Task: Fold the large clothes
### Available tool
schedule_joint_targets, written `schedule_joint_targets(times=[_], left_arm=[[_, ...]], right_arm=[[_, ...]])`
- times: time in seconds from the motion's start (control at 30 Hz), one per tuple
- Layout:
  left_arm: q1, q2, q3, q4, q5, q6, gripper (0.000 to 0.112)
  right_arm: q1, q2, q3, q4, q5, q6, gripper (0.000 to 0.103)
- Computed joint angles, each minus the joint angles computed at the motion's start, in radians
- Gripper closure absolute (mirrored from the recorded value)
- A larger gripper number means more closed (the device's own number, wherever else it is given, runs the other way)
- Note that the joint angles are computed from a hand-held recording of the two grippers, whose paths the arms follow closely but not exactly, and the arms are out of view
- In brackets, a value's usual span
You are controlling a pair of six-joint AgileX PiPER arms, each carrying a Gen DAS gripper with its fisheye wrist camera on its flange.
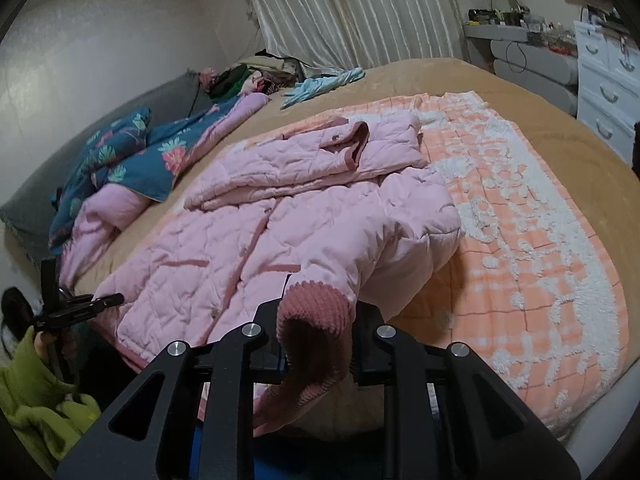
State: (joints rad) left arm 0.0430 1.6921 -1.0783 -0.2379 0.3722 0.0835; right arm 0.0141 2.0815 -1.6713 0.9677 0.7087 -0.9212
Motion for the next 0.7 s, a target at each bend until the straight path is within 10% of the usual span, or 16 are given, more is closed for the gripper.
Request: schedule_joint_targets(times=[0.7], left_arm=[[0.036,0.067,-0.315,-0.079,0.066,0.006,0.104]], right_arm=[[-0.023,0.055,-0.237,0.0,0.062,0.147,0.084]])
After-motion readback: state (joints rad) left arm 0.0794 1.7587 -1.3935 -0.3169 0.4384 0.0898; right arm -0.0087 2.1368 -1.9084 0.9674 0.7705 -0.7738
